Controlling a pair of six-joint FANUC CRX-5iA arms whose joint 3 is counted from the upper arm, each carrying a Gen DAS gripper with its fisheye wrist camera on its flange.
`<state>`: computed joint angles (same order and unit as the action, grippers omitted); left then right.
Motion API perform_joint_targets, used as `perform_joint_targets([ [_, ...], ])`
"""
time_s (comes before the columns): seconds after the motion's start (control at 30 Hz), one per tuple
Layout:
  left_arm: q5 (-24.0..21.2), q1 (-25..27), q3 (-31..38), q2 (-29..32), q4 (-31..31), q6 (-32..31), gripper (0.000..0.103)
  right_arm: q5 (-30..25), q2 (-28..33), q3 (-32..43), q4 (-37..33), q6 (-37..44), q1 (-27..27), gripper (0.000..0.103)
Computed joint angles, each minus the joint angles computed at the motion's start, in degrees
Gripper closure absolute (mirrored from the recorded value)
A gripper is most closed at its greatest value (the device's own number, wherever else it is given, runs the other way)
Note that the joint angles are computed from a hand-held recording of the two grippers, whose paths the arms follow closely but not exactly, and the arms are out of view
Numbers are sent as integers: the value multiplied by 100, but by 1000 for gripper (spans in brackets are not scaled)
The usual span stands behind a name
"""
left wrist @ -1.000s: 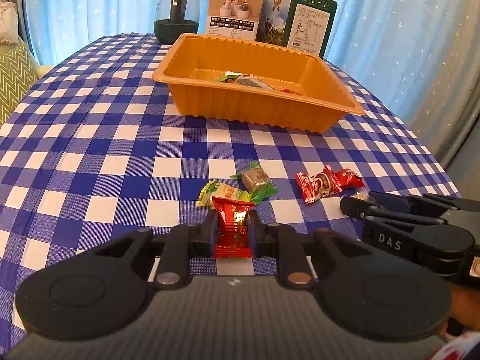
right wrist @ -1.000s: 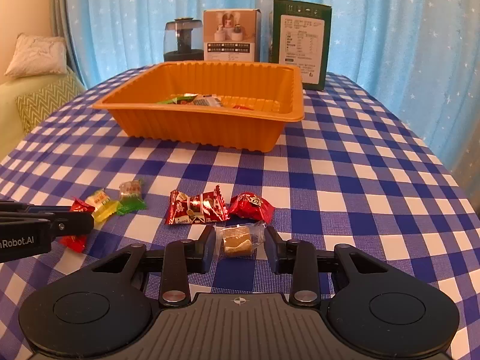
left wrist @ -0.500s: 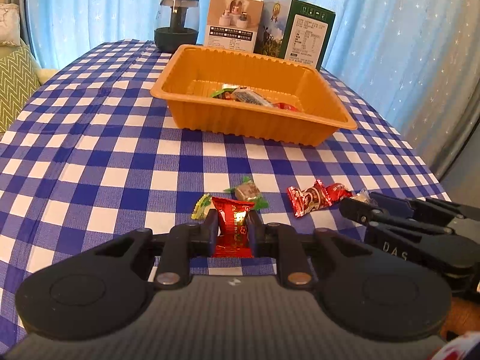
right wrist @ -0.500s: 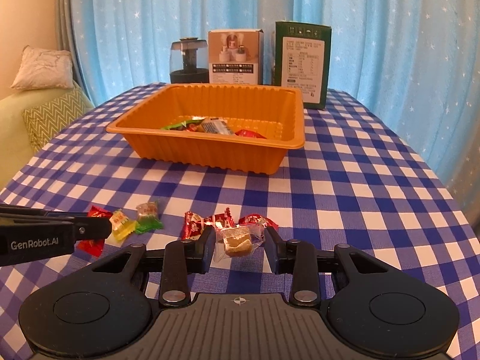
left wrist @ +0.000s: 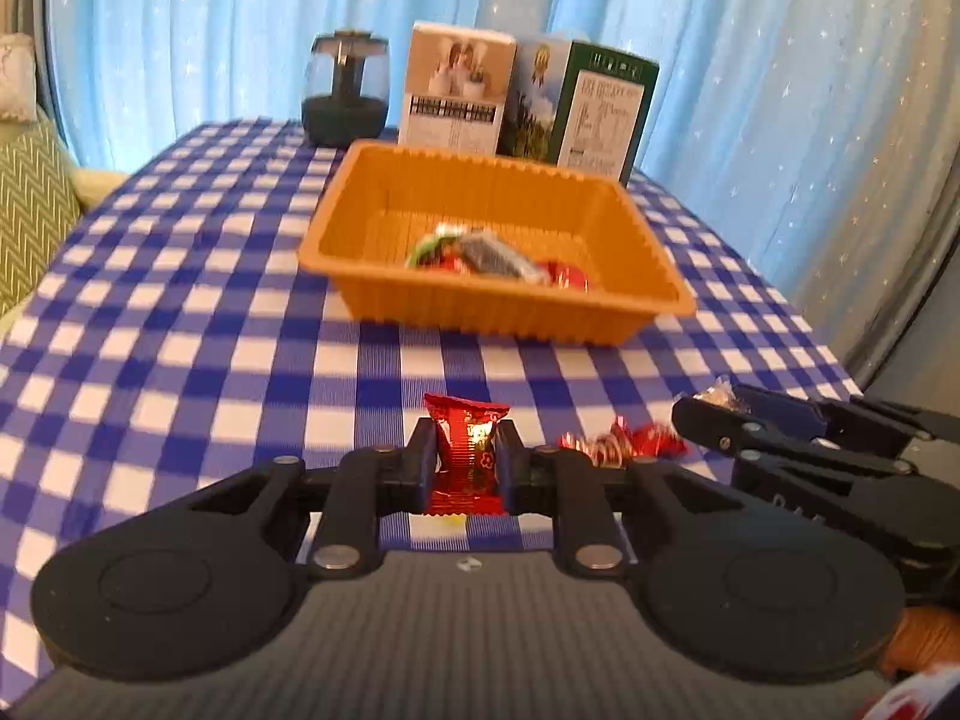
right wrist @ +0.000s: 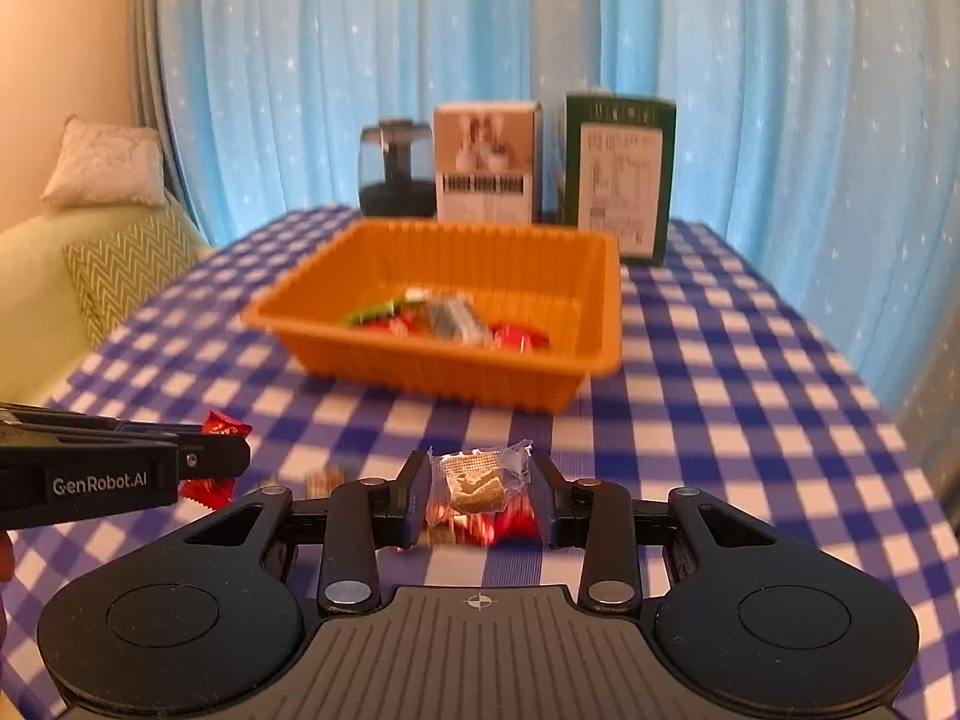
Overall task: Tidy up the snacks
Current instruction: 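Carry the red packet and caramel packet over the orange tray, then open both tools to drop the two packets into the tray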
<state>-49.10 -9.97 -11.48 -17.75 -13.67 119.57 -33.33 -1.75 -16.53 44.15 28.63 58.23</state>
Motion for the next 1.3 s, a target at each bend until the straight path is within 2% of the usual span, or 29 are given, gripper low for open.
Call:
perform_joint_targets([
  [0.23, 186, 272, 276, 196, 306, -418, 85, 171, 236, 486, -148, 294, -239, 67],
  [0.67, 483, 654, 1036, 973, 579, -1227, 85, -127, 1106, 1940, -1339, 1603, -584, 67],
  [0.97, 614, 990, 1276, 1372, 859, -1313, 85, -249, 1788, 2788, -1790, 2010, -791, 67],
  [1.3, 458, 1124, 1554, 1774, 893, -1487, 85, -558, 2295, 3473, -2386, 2565, -863, 67],
])
